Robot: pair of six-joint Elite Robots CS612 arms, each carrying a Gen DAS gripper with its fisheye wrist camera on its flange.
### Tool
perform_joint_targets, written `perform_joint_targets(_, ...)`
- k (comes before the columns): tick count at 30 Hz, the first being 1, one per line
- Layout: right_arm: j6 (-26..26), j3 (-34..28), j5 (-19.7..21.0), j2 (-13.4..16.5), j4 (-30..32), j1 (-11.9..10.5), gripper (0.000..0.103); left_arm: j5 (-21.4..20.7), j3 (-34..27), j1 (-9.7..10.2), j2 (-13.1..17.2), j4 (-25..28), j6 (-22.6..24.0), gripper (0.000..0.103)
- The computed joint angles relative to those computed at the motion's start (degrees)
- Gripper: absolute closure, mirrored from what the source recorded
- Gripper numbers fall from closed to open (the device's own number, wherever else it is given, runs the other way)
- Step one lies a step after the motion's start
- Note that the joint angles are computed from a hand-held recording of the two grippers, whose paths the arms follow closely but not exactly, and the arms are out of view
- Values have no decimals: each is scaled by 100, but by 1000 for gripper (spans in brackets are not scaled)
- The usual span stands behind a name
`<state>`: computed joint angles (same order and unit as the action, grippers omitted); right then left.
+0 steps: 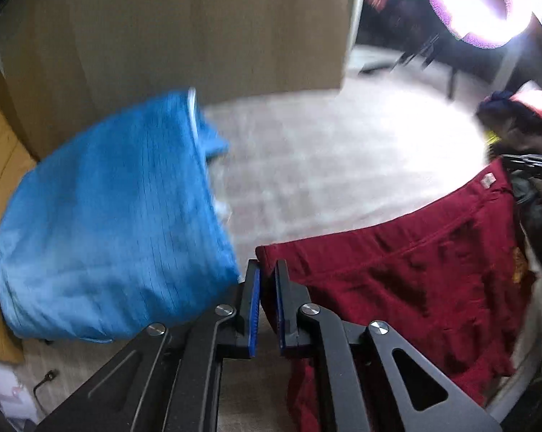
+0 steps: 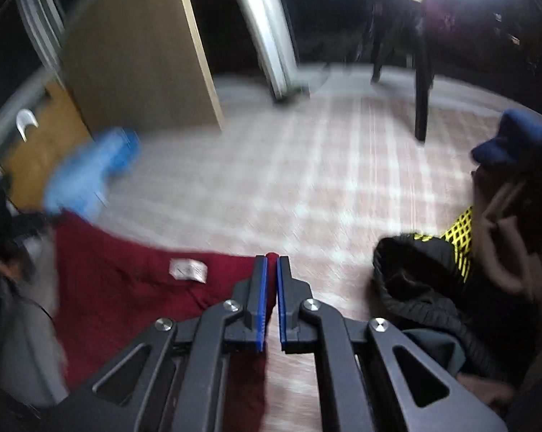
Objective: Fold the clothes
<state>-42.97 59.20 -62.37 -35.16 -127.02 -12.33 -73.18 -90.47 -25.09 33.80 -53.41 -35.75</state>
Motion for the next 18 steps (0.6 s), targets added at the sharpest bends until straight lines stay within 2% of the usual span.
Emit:
perform_joint_targets(1, 43, 52, -164, -57, 36, 1, 97, 51, 3, -14, -14, 60, -1, 92)
perform_joint_targets(5, 12, 402, 154, -323, 168, -200, 96, 543, -382, -164, -23, 340, 80, 92)
perform_joint_targets(6, 11, 479, 192, -387, 207, -243, 95, 546, -508, -215, -30, 365, 145, 92)
perform_joint_targets(8, -139, 973, 181, -702, 224, -335, 92, 526, -737, -319, -49, 394, 284, 94)
perform_joint_targets(10, -208, 1412, 110, -940, 208, -406, 86, 220, -818, -416, -20, 232, 536, 93)
perform_joint_targets(13, -262, 2008, -35, -1240, 139, -503, 85, -352, -896, -585, 61, -10, 919, 89)
perform_joint_targets(15, -133, 2315, -87, -1321, -175, -533, 85, -697, -830, -677, 126, -132, 1197, 89)
perform_joint_targets(18, 118, 2465, 94, -1304, -311, -537, 85, -1169, -633, -810, 189, -282, 1505, 89)
